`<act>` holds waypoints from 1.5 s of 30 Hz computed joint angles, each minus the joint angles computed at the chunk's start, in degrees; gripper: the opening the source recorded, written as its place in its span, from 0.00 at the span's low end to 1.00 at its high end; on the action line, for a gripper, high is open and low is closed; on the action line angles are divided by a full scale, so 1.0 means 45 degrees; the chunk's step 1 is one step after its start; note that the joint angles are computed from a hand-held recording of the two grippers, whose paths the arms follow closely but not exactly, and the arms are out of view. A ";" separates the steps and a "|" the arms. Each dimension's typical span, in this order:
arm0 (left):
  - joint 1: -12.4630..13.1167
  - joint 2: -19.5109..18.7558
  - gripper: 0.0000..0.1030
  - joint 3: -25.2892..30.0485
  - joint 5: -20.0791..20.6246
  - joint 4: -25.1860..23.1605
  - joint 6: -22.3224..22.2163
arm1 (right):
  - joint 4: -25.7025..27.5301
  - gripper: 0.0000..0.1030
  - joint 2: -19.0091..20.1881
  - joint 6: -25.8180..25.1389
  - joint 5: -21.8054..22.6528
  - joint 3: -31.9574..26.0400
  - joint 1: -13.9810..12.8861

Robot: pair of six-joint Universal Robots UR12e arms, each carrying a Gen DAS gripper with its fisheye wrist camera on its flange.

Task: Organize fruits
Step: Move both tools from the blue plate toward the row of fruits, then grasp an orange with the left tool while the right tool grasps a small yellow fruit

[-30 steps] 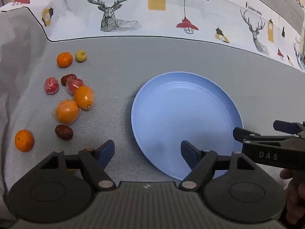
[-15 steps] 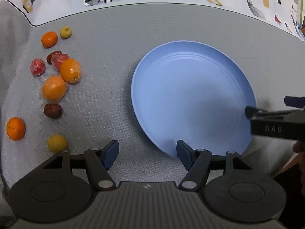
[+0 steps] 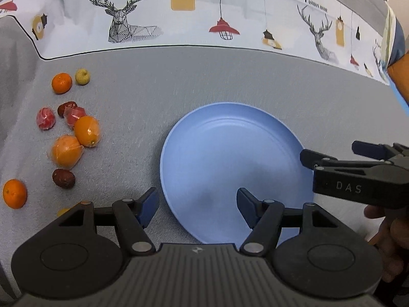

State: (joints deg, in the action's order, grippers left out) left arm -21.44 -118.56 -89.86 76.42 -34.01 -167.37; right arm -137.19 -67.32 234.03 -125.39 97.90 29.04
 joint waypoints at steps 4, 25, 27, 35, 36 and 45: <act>0.0011 0.0127 0.62 -0.0142 -0.0134 0.0055 -0.0080 | -0.0508 0.89 -0.0019 -0.0045 0.0203 0.0096 -0.0015; 0.0788 0.0601 0.30 0.0034 -0.0979 0.0407 0.1799 | -0.4039 0.65 0.0520 -0.1180 -0.1609 0.0240 0.0379; 0.1036 0.0631 0.30 0.0246 -0.0882 0.0583 0.2375 | -0.4519 0.65 0.0630 -0.1348 -0.1470 0.0152 0.0429; 0.2060 0.0324 0.23 0.0323 -0.0080 -0.0337 0.2046 | -0.6137 0.42 0.1077 -0.3011 -0.0108 -0.0342 0.0529; 0.2261 0.0236 0.23 0.0289 -0.0320 -0.0322 0.1452 | -0.6310 0.30 0.1121 -0.3098 0.0099 -0.0385 0.0532; 0.2482 -0.0077 0.27 0.0136 0.0378 0.0873 -0.0699 | -0.8137 0.20 0.1851 -0.5302 0.2793 -0.1076 0.0572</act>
State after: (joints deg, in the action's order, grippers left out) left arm -10.27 -118.91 -89.24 78.12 -30.08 -170.52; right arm -173.81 -58.99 210.18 -112.82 93.06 31.61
